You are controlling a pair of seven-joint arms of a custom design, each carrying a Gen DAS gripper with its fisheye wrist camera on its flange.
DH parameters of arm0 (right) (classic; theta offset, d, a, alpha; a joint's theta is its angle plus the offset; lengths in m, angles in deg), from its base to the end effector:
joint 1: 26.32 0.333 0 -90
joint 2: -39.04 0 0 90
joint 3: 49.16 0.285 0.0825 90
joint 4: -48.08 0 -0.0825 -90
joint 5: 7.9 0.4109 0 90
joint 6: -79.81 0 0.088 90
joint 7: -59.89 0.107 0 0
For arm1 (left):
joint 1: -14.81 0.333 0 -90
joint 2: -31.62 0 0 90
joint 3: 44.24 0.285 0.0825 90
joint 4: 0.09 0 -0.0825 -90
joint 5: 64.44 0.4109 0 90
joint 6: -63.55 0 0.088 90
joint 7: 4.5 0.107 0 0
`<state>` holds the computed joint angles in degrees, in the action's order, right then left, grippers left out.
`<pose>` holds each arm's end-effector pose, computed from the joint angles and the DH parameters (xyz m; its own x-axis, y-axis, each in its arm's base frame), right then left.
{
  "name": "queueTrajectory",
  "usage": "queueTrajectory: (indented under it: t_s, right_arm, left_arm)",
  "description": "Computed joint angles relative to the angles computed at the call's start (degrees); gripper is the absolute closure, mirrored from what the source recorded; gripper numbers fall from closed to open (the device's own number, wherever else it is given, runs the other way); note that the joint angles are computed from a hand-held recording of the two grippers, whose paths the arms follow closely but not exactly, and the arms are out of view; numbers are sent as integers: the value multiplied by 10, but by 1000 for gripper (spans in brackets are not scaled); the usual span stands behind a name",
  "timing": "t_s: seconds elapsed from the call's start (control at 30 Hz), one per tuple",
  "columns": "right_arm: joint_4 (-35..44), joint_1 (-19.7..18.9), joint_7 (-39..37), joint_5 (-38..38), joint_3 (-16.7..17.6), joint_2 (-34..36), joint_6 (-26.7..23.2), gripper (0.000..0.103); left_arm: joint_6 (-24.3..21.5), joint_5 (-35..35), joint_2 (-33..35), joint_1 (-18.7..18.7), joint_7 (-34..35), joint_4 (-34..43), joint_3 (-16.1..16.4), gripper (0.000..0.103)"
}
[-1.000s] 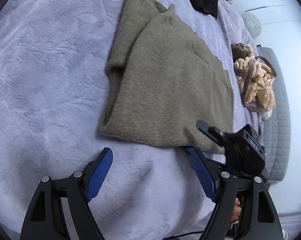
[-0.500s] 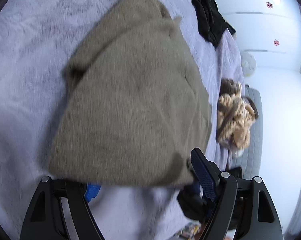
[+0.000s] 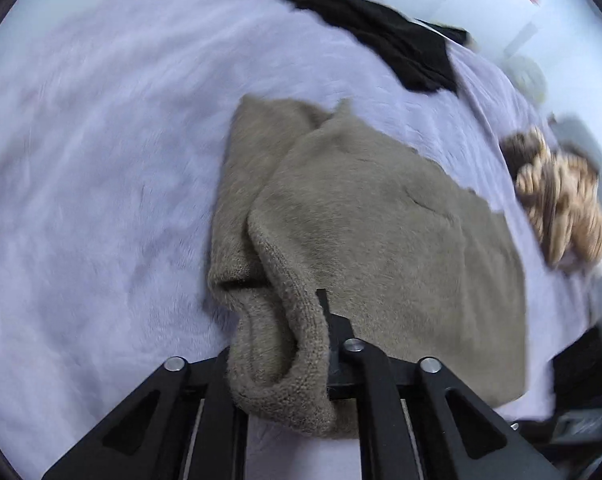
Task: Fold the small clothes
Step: 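Grasp the folded edge with the left gripper while the right gripper grasps the other edge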
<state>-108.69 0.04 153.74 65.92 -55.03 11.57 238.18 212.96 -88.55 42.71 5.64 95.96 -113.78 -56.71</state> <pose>0.4081 0.1133 0.3503 -0.5296 -0.4011 -0.7474 -0.7062 0.6966 0.1265 0.6030 -0.2255 0.3705 -0.2809 -0.9098 0.3055 -0.9026 0.1422 -0.4062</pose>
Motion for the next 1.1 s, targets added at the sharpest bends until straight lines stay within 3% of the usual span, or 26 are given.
queueTrajectory:
  t_s: [0.1,0.13,0.17,0.23,0.3,0.4,0.67,0.8,0.9,0.93,0.97,1.0,1.03,1.1]
  right_arm:
    - [-4,-57,90,-178,19,-41,-56,87]
    - [10,-76,111,-235,21,-43,-83,73]
    - [26,-84,120,-270,16,-38,-100,42]
    - [75,-93,123,-333,-1,-14,-141,17]
    - [153,-108,81,-347,-2,45,-191,17]
    - [303,-94,48,-385,-27,169,-292,17]
    - [703,-139,10,-471,54,497,-519,2]
    - [895,-137,39,-535,73,636,-624,2]
    - [966,-144,67,-560,89,693,-649,2]
    - [972,-147,78,-568,93,700,-651,11]
    - [974,-150,88,-575,97,706,-647,47]
    - [956,-150,99,-589,96,696,-640,67]
    - [919,-157,106,-592,98,672,-617,80]
    - [819,-193,101,-536,113,610,-543,84]
  left_arm:
    - [65,67,-24,-20,48,-35,-4,93]
    - [81,89,-26,-27,61,-37,-5,93]
    - [95,97,-30,-30,79,-44,-7,93]
    - [116,110,-35,-36,109,-51,-11,93]
    - [127,118,-36,-41,126,-51,-13,93]
    - [129,124,-35,-46,138,-47,-13,93]
    - [131,96,-38,-46,162,-49,-17,93]
    - [127,85,-40,-46,163,-48,-16,93]
    - [121,92,-39,-48,151,-43,-13,93]
    - [118,97,-36,-49,146,-40,-11,93]
    - [114,107,-34,-49,135,-36,-7,93]
    - [108,112,-34,-49,128,-33,-5,93]
    - [100,102,-33,-46,131,-28,-8,93]
    - [100,98,-36,-45,139,-25,-11,93]
